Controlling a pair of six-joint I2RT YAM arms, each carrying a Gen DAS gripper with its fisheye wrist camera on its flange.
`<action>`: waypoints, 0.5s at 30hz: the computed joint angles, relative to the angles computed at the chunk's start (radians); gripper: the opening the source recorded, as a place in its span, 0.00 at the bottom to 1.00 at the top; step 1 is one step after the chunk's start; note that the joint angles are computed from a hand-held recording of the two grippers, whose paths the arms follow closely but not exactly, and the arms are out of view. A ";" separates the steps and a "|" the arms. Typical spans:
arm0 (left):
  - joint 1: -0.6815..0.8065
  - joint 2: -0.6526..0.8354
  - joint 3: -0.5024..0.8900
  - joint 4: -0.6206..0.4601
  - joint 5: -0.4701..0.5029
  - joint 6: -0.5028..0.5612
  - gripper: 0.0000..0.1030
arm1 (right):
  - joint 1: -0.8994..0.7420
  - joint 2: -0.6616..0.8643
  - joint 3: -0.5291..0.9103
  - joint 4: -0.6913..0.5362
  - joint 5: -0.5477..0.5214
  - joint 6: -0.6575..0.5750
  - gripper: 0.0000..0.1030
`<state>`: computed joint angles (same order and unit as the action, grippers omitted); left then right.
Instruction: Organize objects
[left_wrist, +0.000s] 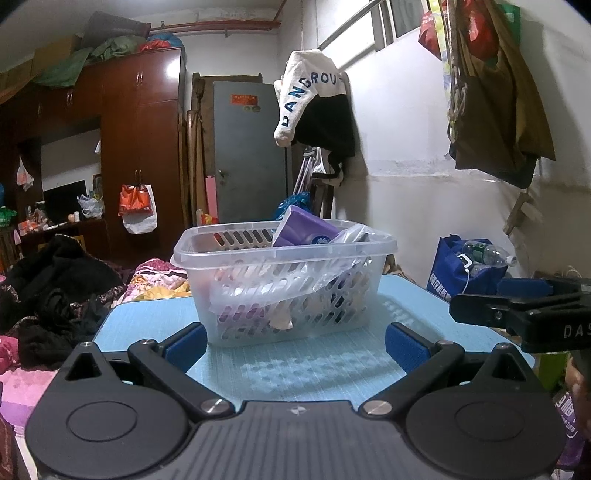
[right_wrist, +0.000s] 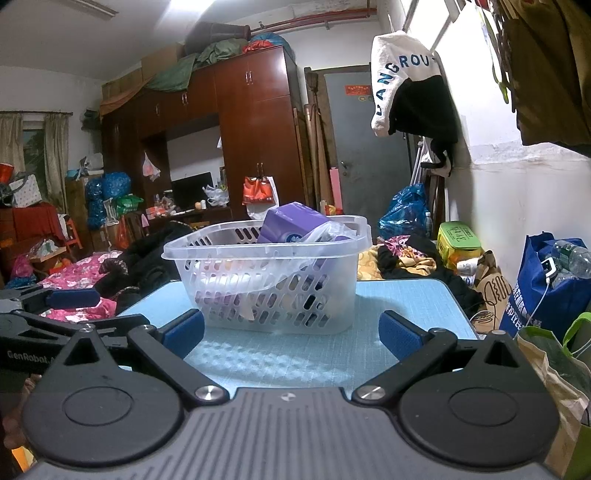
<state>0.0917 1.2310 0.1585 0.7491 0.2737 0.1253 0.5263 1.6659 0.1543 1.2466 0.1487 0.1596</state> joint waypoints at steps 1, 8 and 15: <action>0.002 0.003 0.001 0.002 0.002 0.000 1.00 | 0.000 0.001 0.000 0.001 0.000 0.001 1.00; 0.005 0.004 0.002 -0.001 0.006 0.004 1.00 | -0.001 0.003 -0.002 0.003 0.000 -0.001 1.00; 0.002 0.007 0.002 0.001 0.003 0.005 1.00 | -0.001 0.002 -0.002 0.002 0.000 -0.003 1.00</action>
<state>0.0936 1.2377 0.1609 0.7498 0.2767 0.1300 0.5253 1.6681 0.1523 1.2491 0.1490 0.1568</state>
